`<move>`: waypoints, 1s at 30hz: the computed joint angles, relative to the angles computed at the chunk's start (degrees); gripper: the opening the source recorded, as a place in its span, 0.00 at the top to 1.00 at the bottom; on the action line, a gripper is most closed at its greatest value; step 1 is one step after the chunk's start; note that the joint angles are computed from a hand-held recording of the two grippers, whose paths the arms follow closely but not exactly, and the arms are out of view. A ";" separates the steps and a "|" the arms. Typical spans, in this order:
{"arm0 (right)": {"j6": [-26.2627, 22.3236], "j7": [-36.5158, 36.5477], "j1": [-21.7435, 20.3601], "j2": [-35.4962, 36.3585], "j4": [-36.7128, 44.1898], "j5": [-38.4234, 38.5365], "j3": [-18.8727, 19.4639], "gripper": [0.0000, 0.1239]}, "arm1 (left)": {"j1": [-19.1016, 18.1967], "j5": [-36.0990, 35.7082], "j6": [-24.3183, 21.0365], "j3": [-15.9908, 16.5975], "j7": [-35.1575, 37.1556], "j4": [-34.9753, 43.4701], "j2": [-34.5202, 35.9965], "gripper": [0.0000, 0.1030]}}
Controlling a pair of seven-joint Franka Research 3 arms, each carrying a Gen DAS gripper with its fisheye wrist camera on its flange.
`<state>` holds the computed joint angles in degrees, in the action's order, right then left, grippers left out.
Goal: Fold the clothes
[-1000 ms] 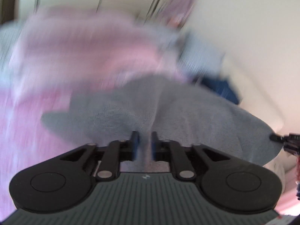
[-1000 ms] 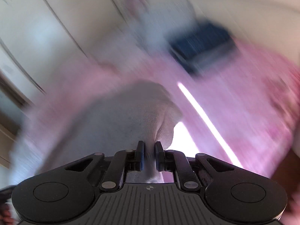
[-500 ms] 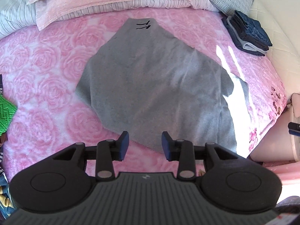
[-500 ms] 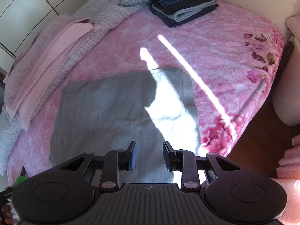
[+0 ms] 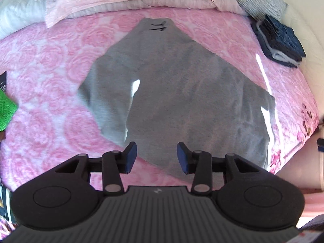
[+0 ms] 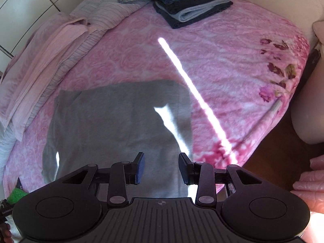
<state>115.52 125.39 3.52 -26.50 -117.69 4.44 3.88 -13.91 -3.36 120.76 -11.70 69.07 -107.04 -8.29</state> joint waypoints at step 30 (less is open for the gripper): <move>-25.13 17.39 -13.16 -27.19 -14.88 -4.12 1.07 0.71 | -14.84 11.12 31.93 -11.06 68.40 -14.29 14.61 0.68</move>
<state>90.40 142.78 -9.64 -53.69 -132.57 0.32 4.95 -28.75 7.75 152.69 -22.75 137.47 -121.33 6.32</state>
